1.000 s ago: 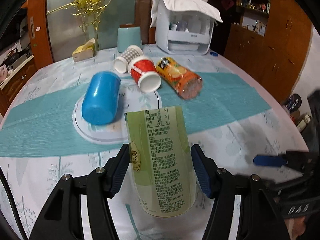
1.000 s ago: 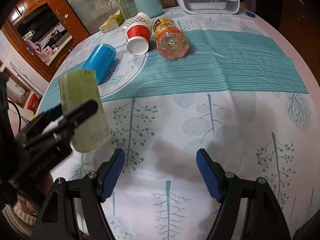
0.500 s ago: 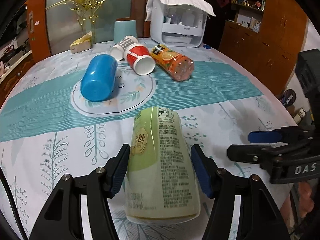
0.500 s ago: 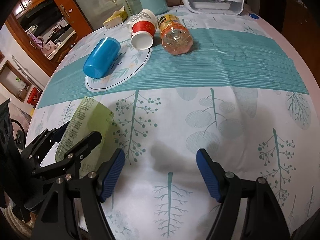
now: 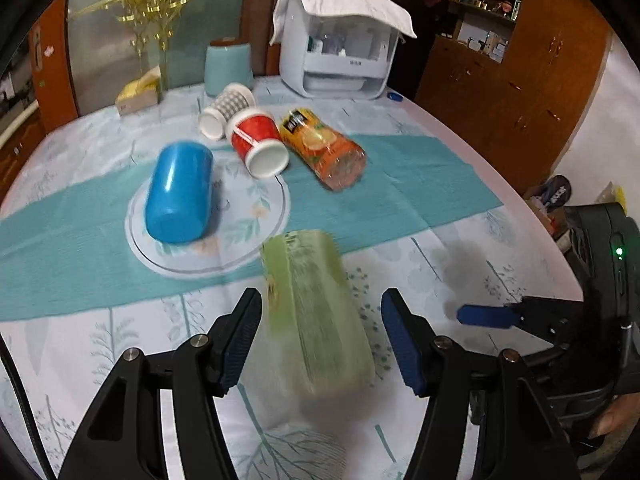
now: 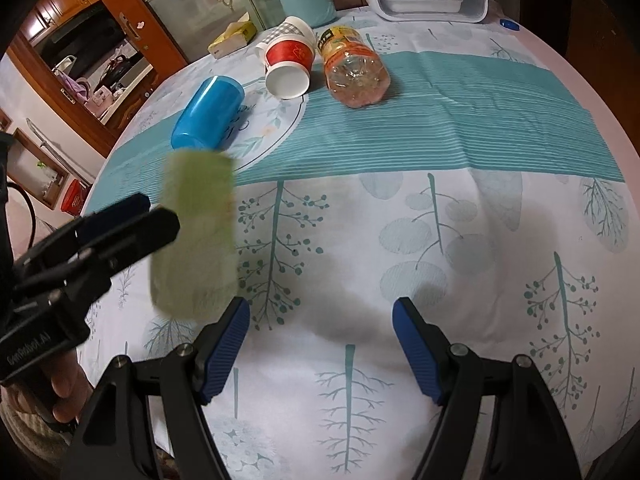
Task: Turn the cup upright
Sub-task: 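Grasp the green cup with the left gripper and rotate it upright, then lower the upright green cup onto the table with the left gripper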
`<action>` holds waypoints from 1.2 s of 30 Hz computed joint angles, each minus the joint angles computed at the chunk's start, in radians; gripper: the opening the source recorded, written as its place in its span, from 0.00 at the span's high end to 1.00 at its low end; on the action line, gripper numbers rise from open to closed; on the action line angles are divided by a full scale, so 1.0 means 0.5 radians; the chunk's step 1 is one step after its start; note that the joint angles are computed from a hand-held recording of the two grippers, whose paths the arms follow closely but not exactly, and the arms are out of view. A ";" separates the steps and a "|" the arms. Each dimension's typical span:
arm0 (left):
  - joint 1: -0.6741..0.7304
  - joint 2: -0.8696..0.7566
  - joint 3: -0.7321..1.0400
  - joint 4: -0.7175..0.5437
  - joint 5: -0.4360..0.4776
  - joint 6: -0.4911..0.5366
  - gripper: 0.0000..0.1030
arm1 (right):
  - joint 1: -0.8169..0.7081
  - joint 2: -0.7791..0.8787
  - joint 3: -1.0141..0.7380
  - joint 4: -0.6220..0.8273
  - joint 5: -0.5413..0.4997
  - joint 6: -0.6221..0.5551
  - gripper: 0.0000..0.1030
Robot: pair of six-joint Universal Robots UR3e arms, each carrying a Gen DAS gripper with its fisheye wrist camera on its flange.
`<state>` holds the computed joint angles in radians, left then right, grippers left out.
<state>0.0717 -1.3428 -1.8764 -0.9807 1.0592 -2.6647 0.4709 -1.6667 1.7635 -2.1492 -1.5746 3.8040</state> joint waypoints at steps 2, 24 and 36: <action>-0.019 -0.012 -0.018 0.052 0.023 -0.002 0.41 | -0.002 0.005 -0.002 -0.001 0.007 -0.003 0.28; -0.273 -1.265 1.671 -1.270 0.242 -0.322 0.41 | -0.169 0.006 -0.004 -0.026 0.135 -0.057 0.28; -0.368 -1.882 2.711 -1.938 0.305 -0.368 0.44 | -0.263 0.052 -0.028 -0.042 0.223 -0.094 0.28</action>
